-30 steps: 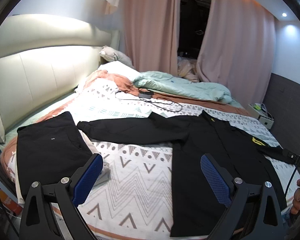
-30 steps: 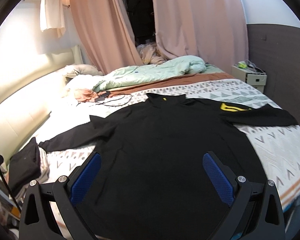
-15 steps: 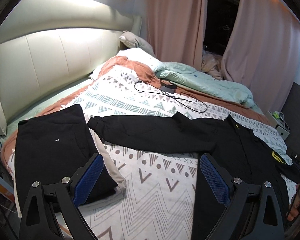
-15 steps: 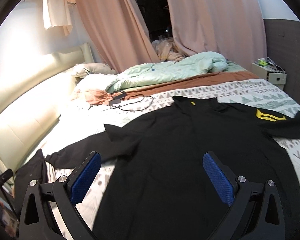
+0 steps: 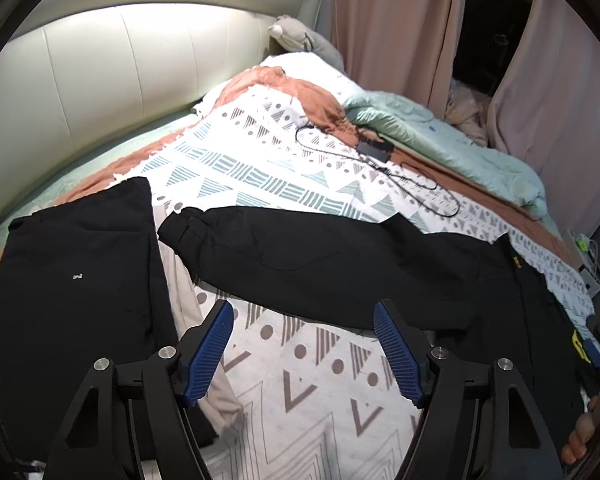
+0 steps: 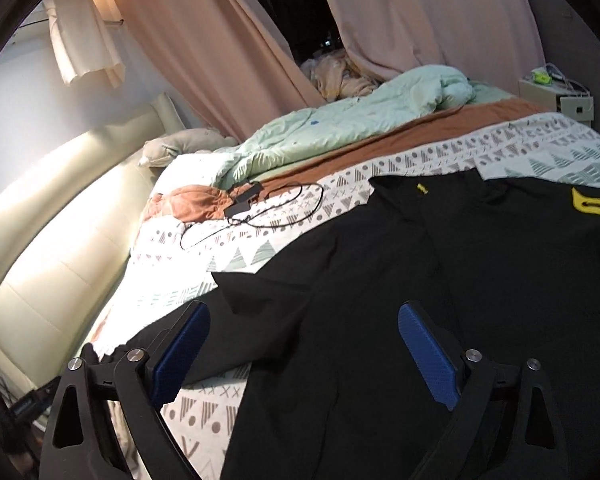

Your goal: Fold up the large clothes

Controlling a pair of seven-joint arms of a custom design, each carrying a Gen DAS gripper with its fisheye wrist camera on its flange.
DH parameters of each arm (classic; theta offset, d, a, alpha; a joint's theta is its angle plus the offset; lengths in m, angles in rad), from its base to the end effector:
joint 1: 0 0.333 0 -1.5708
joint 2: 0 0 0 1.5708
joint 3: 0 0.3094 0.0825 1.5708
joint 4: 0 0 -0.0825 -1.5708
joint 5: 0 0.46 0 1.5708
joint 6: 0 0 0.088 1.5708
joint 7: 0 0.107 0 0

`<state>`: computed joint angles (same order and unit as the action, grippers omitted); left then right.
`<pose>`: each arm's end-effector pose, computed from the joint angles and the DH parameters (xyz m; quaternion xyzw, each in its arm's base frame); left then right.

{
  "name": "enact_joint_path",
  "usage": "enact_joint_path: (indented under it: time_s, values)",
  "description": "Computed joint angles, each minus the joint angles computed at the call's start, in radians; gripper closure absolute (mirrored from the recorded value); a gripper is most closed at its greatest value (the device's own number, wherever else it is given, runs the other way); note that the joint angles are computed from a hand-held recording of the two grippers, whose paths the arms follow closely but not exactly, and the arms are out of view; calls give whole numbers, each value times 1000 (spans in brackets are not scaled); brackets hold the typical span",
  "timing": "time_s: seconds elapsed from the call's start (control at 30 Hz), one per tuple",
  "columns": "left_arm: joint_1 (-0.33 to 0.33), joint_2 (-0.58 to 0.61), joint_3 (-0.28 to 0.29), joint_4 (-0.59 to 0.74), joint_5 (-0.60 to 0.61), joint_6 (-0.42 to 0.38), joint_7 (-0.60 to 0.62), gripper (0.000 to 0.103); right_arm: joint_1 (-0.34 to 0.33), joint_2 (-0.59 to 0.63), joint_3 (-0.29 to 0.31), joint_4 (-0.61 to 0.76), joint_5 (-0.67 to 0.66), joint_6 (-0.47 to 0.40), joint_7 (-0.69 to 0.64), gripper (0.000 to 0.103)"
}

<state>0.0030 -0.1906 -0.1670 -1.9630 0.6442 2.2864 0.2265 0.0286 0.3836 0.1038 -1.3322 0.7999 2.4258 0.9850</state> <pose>0.6133 -0.0940 0.5945 -0.8683 0.3174 -0.2278 0.3057 0.7902 0.0922 0.5830 -0.6983 0.5321 -0.0807 0.4719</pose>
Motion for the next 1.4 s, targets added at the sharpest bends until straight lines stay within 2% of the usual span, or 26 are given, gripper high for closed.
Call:
enact_joint_path:
  time_s: [0.07, 0.1, 0.27, 0.33, 0.47, 0.7, 0.97, 1.1, 1.13, 1.2, 1.23, 1.27, 1.33, 1.4]
  values:
    - [7, 27, 13, 14, -19, 6, 10, 34, 4, 31, -5, 20, -24, -26, 12, 13]
    - [10, 39, 19, 20, -28, 9, 13, 35, 4, 43, -6, 28, -34, -35, 15, 20]
    - [24, 107, 44, 71, -78, -41, 24, 40, 17, 100, -17, 46, -106, -27, 45, 21]
    - [25, 141, 48, 109, -82, -104, 21, 41, 17, 132, -20, 79, -136, -54, 82, 24]
    - [29, 201, 67, 163, -120, -166, 31, 46, 9, 196, -12, 159, -172, -119, 145, 25]
    - [25, 303, 85, 256, -181, -248, 37, 46, 7, 244, 0, 218, -201, -177, 180, 25]
    - [33, 404, 101, 320, -292, -258, 31, 46, 4, 285, 0, 269, -230, -203, 224, 25]
    - [25, 424, 117, 337, -241, -272, -23, 46, -18, 307, 18, 304, -199, -239, 237, 25]
    - [26, 425, 119, 338, -237, -271, -32, 49, -19, 306, 19, 304, -197, -237, 235, 25]
    - [27, 424, 124, 336, -224, -271, -58, 69, -24, 310, 25, 310, -186, -240, 229, 29]
    - [27, 418, 126, 331, -215, -269, -75, 89, -27, 315, 29, 317, -178, -248, 227, 35]
    - [31, 401, 128, 312, -214, -243, -91, 95, -32, 325, 34, 332, -171, -268, 227, 37]
    - [40, 369, 128, 275, -211, -191, -111, 97, -48, 357, 49, 378, -142, -324, 237, 47]
    - [38, 344, 126, 264, -173, -172, -113, 99, -67, 393, 72, 430, -101, -384, 250, 52]
